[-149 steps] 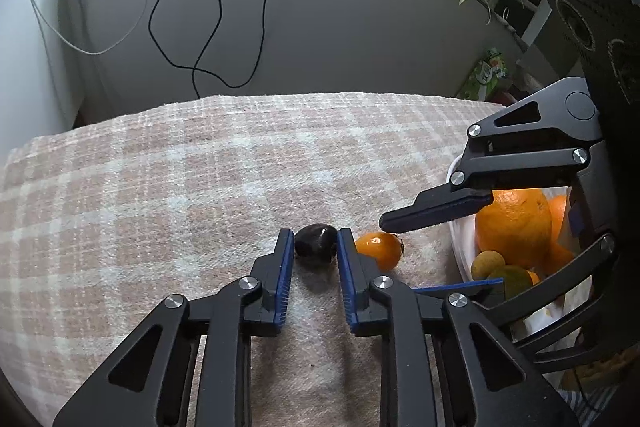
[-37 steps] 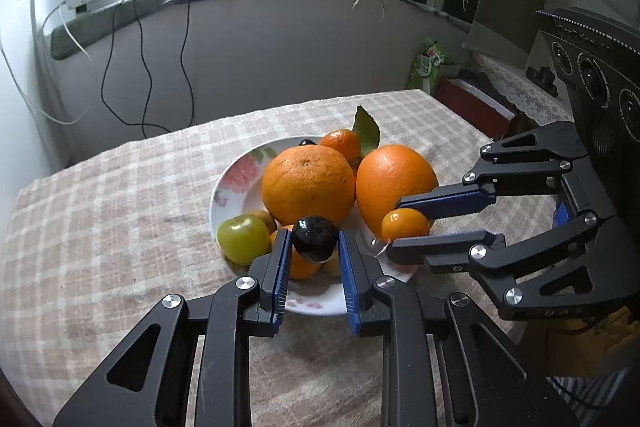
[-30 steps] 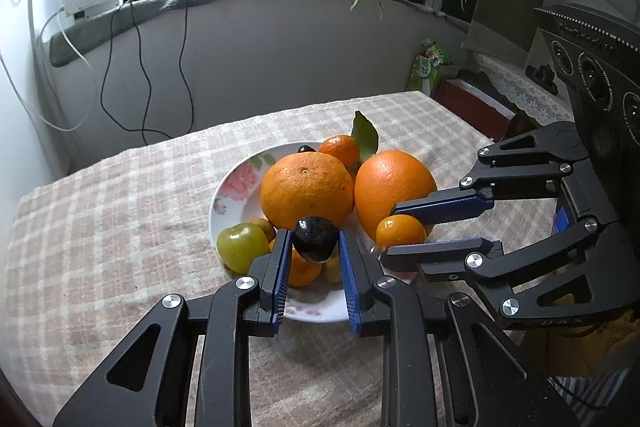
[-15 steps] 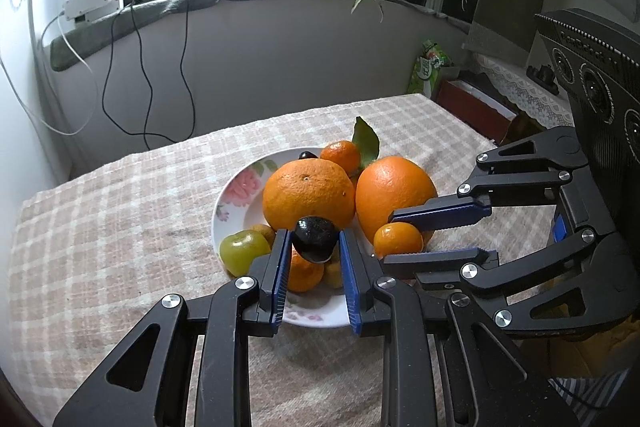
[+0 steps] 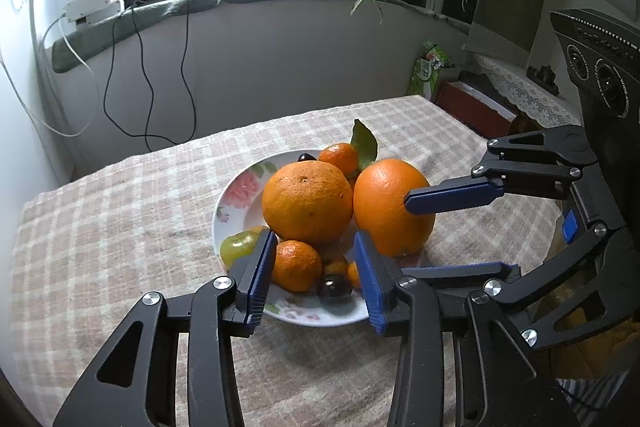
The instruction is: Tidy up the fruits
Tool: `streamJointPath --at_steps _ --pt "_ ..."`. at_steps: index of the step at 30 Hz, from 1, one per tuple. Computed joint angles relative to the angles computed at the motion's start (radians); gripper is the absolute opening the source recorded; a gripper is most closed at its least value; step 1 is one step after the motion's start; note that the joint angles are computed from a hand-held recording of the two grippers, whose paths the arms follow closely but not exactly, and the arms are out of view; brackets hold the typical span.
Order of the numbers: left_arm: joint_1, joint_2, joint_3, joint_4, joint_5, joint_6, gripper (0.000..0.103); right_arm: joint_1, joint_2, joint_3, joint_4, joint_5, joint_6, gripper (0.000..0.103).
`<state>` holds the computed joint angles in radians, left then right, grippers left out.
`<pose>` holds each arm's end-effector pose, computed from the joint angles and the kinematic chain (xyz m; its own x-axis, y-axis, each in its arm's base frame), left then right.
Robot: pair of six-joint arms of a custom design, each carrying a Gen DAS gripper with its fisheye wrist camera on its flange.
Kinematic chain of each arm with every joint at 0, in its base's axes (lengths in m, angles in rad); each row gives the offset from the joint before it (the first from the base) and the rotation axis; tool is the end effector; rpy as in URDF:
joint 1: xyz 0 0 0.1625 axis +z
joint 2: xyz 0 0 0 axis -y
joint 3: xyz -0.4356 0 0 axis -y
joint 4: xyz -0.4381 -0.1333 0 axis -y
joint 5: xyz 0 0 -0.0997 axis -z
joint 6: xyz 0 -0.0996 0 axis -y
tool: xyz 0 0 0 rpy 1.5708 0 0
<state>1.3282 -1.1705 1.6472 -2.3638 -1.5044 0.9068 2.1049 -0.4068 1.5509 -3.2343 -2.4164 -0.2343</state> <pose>-0.0287 -0.6982 0.2992 -0.4202 0.8619 -0.2838 0.9074 0.3956 -0.1420 0.4073 -0.5732 -0.0718 -0.6366 -0.1909 0.7472 -0.6063 0.7226 -0.3320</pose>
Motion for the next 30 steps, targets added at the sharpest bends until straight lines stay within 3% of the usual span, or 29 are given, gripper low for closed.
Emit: streamJointPath --at_steps 9,16,19,21,30 --pt "0.006 -0.008 -0.004 0.001 -0.009 -0.027 0.046 0.006 -0.017 0.043 -0.067 0.000 0.022 0.052" --pt "0.018 -0.014 -0.016 0.017 -0.010 -0.086 0.067 0.011 -0.027 0.072 -0.127 -0.003 0.048 0.055" --pt "0.022 -0.022 -0.012 0.009 -0.003 -0.116 0.070 0.014 -0.030 0.084 -0.160 -0.001 0.062 0.064" --pt "0.024 -0.033 0.001 -0.007 0.002 -0.133 0.073 0.020 -0.025 0.089 -0.202 -0.001 0.062 0.079" --pt "0.019 -0.090 0.071 -0.092 0.018 -0.171 0.079 0.046 -0.005 0.093 -0.269 -0.042 0.086 0.082"
